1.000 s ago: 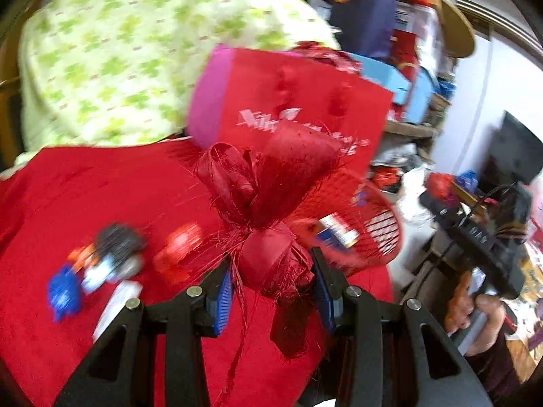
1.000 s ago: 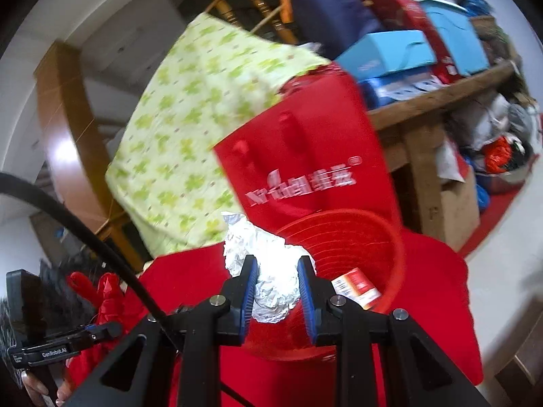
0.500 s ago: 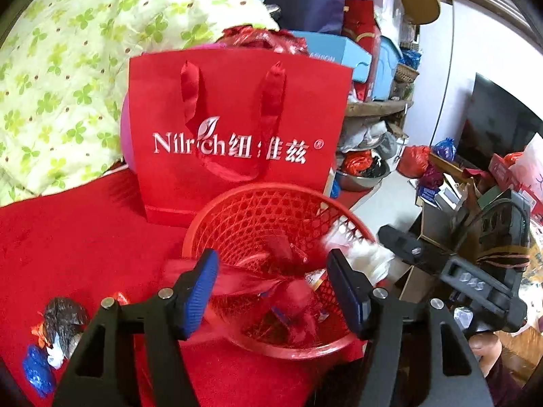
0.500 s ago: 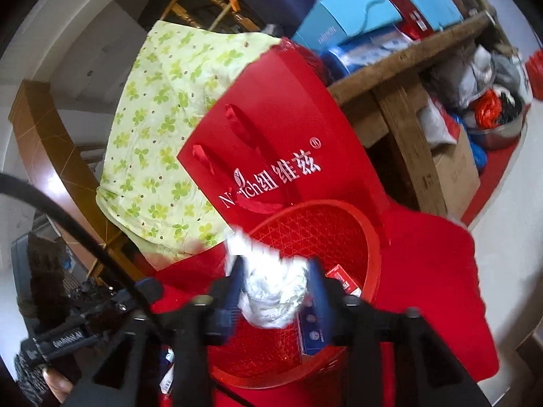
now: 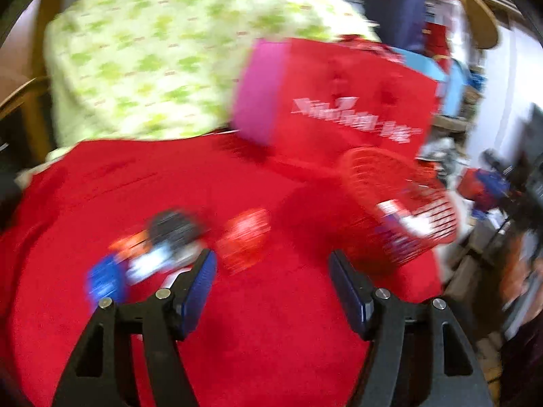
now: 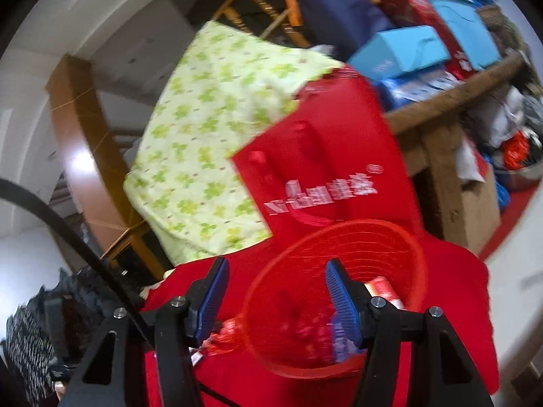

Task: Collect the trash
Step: 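Return to the pile and grasp the red plastic bag with the right tool, then grasp the blue plastic bag with the left tool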

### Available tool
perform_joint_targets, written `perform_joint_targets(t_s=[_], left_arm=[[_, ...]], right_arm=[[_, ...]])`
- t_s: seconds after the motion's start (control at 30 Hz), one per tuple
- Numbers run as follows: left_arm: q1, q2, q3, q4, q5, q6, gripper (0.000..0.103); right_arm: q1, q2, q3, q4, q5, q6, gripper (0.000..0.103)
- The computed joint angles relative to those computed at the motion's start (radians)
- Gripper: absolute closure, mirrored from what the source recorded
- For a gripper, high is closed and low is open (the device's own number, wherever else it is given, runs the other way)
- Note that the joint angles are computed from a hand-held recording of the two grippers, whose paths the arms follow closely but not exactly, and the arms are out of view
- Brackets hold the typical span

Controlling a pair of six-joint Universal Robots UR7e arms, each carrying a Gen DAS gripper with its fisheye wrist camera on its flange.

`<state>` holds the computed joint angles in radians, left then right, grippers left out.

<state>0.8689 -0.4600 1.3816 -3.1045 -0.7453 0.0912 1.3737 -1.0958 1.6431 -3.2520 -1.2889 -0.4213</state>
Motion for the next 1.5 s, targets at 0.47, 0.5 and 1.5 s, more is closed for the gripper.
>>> perform_joint_targets(t_s=[0.47, 0.5, 1.5], left_arm=[[0.076, -0.187, 0.371, -0.183, 0.164, -0.197, 0.034], [0.081, -0.187, 0.372, -0.184, 0.162, -0.199, 0.034], [0.273, -0.033, -0.125, 0.113, 0.017, -0.143, 0.034]], right_arm=[[0.154, 0.147, -0.037, 0.224, -0.138, -0.160, 0.040], [0.159, 0.157, -0.044, 0.238, -0.152, -0.166, 0.040], [0.207, 0.771, -0.941, 0.758, -0.539, 0.162, 0.041]])
